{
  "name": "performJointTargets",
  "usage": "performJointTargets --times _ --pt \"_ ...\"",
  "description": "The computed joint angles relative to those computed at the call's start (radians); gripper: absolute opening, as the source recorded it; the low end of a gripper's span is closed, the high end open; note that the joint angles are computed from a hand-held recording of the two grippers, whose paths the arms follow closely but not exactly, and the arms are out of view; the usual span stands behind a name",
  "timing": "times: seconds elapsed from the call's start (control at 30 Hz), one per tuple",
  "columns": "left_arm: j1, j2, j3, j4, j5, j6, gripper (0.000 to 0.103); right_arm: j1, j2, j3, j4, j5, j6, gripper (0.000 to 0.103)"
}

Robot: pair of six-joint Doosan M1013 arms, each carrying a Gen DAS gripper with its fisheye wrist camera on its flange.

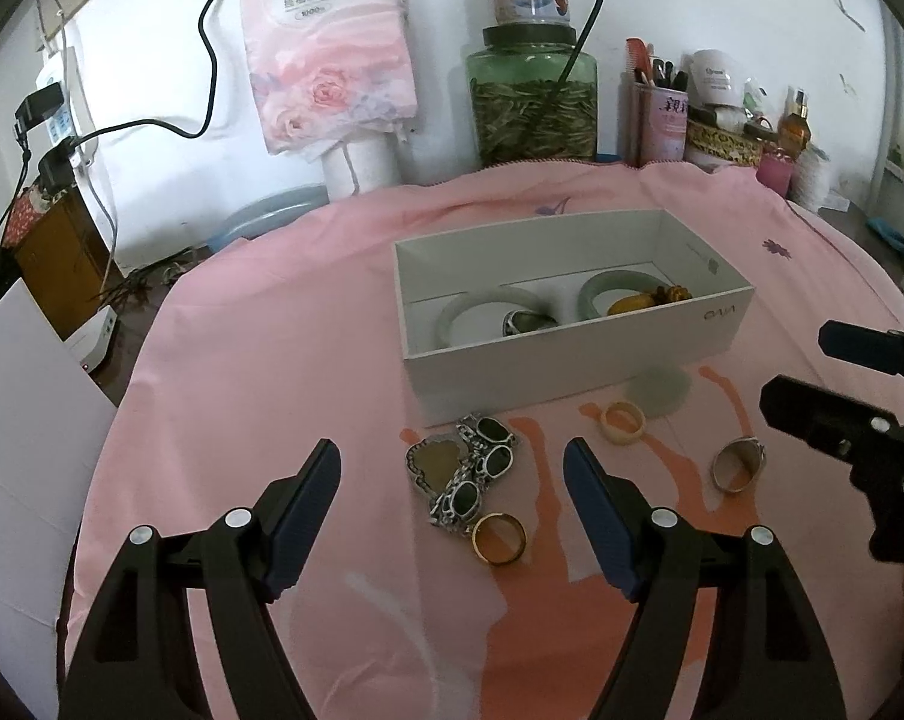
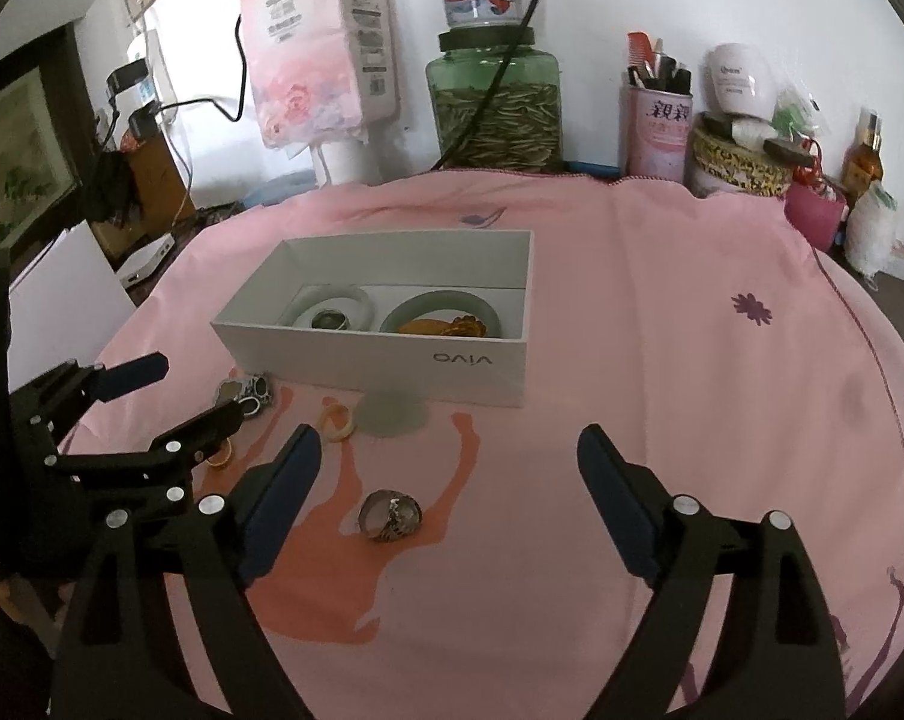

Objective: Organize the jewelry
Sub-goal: 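Withdraw both tools from the box back over the remaining jewelry, then lower the left tool onto the silver chain pendant beside the box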

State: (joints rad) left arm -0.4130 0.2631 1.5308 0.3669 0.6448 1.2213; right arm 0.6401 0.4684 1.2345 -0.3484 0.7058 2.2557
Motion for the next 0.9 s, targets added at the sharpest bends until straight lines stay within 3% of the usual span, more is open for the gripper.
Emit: performJointTargets --times 0.23,0.53,0.9 --pt "0.005 0.001 -0.005 -0.014 0.009 0.010 0.076 0.001 0.007 -0.006 0.014 0.016 -0.029 0.083" --pt "0.067 0.008 -0.034 -0.126 0.027 -0.022 0.075 -0.021 -0.010 0.017 -0.028 0.013 0.082 0.082" --pt "0.046 0.013 -0.025 -0.259 0.016 0.208 0.054 -0.041 -0.013 0.027 0.057 -0.004 0.079 0.082"
